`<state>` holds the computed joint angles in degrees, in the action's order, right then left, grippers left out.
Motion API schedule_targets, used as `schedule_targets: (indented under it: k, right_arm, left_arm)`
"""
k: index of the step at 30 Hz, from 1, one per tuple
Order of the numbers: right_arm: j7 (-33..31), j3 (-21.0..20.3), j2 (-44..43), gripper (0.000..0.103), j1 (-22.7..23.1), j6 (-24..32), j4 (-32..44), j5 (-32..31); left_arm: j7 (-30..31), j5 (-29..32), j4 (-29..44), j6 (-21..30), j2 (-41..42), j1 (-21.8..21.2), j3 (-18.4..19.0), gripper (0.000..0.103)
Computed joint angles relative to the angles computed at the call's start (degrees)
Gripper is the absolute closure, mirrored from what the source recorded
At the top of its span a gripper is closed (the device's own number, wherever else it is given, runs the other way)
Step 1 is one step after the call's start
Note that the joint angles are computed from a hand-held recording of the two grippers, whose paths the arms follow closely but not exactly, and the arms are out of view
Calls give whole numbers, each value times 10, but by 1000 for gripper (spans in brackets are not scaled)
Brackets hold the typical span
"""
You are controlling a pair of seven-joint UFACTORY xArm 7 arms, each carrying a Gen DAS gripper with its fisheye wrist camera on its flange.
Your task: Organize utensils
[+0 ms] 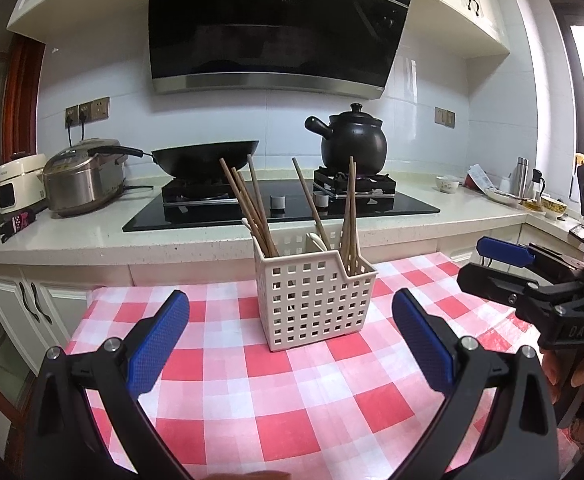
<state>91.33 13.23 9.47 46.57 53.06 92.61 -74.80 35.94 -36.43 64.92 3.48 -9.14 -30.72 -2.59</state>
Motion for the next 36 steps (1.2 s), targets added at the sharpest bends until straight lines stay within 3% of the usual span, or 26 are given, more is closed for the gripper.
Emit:
schedule_targets:
  k: [9, 23, 36]
  right_arm:
    - [5, 1, -3, 18, -2, -2, -4, -2]
    - [-4, 0, 1, 18, -1, -1, 0, 5]
    - [-12, -4, 6, 18, 2, -1, 8, 7]
  left_arm:
    - [-40, 34, -3, -6, 1, 12, -6, 5]
    - [12, -41, 17, 31, 7, 10, 0, 5]
    - [7, -35, 25, 42, 10, 26, -15, 5]
